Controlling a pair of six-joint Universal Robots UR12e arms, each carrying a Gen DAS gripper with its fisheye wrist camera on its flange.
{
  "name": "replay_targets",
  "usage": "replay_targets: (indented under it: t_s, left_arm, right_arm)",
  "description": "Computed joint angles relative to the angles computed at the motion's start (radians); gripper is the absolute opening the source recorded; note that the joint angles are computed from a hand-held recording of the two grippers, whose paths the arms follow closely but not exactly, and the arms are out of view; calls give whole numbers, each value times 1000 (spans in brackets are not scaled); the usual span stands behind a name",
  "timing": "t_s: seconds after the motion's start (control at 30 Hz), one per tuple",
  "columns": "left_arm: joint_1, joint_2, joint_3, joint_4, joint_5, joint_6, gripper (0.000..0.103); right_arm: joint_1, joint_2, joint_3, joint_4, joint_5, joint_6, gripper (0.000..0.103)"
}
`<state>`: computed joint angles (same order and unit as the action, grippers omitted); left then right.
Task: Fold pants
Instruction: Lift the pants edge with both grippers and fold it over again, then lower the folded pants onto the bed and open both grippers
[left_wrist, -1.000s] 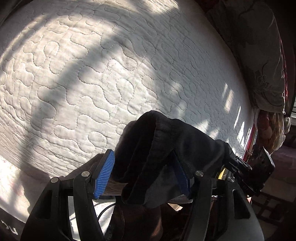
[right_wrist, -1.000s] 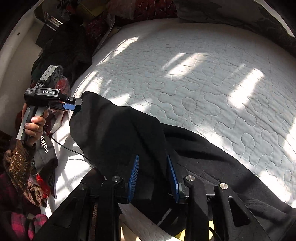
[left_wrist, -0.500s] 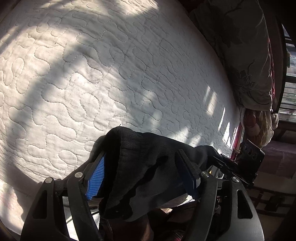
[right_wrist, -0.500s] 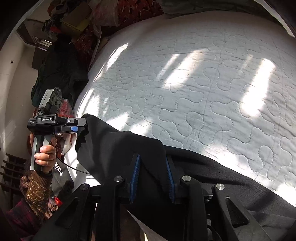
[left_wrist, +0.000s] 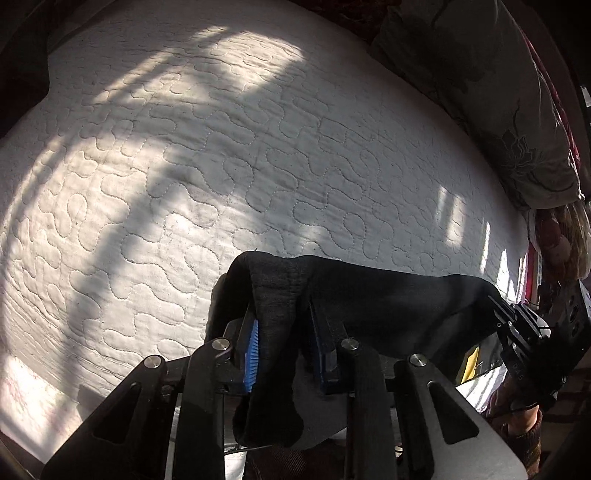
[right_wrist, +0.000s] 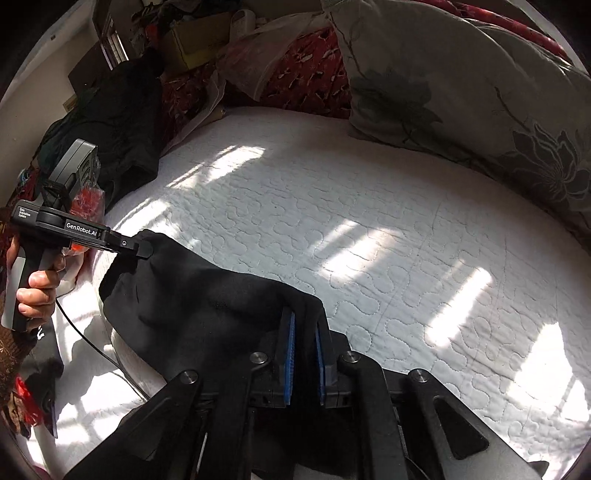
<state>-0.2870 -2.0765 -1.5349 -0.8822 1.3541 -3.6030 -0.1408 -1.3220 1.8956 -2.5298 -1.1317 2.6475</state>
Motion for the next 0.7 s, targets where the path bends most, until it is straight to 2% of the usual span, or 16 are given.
replay_targets:
  t_s: [0.07,0.1,0.13,0.17,0.27,0.37,0.43,0.5,0.57,0.6,0.63,0.67,0.7]
  left_arm:
    - [2,-9,3,2,-13,-35,23]
    - [8,-8,0,9,-34,-47,23]
    - [16,-5,-6,13,-62,-56,25]
    - [23,-4,-9,16,-87,-56,26]
    - [46,-5,-17,6,-151,-59,28]
    - [53,-11,-15,6,-172,-90,29]
    - [55,-3,-20,6,-176,-101,29]
    - [60,9,-29,18,-188,-81,30]
    - [60,28,-42,36,-176,-62,33]
    - [62,39,-52,44,-169,-62,35]
    - [65,50,-64,52,-168,-69,43]
    - [72,64,-86,75,-181,-77,49]
    - [77,79,-111,98,-202,-85,50]
  right_arm:
    - [24,24,-1,-11,-104,0,10]
    - [29,34,0,-18,-134,7,14]
    - [23,37,1,-14,-126,16,18]
    - [11,34,2,-4,-99,40,20]
    - [-36,29,-18,105,31,102,30]
    - [-47,43,-40,144,59,118,31]
    - [-60,61,-56,175,106,184,31]
    - [-64,65,-58,142,88,269,32]
    - [-87,52,-48,121,124,305,32]
    - [-104,38,-37,102,147,322,32]
    - [-123,22,-23,86,164,333,34]
    - [-146,3,-6,72,178,342,41]
    - [-167,-18,12,59,177,355,44]
